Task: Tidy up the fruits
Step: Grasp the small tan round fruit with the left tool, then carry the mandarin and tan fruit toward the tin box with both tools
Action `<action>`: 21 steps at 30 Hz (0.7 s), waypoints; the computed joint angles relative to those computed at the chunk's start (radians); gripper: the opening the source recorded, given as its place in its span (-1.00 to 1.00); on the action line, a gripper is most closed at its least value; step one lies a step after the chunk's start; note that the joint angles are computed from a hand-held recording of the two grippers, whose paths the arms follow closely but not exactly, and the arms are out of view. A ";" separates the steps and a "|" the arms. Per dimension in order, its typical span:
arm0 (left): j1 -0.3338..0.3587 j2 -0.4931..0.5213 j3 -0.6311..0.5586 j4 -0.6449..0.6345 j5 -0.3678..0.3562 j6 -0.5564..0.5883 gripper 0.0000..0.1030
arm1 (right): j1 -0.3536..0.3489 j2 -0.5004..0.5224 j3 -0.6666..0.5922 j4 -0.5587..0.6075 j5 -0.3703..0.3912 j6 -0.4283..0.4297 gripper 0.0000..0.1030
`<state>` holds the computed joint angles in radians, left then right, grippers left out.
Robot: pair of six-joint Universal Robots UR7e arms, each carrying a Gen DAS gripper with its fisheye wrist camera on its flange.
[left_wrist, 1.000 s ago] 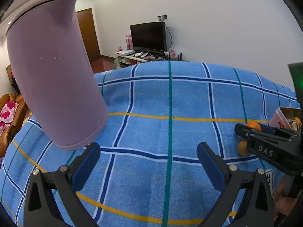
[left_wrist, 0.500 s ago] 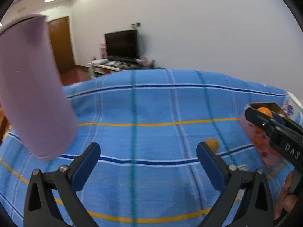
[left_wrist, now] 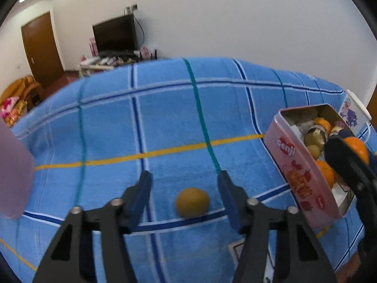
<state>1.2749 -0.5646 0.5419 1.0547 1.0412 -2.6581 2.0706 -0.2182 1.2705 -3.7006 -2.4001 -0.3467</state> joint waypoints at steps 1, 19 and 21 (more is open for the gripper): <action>0.002 0.014 -0.018 0.018 -0.003 -0.009 -0.15 | 0.000 0.002 -0.004 0.003 0.004 0.000 -0.13; -0.001 -0.218 0.355 -0.326 -0.028 0.021 -0.42 | 0.018 0.058 -0.071 -0.054 -0.021 -0.149 -0.13; -0.004 -0.261 0.420 -0.390 -0.037 0.019 -0.42 | 0.024 0.069 -0.082 -0.069 -0.019 -0.178 -0.13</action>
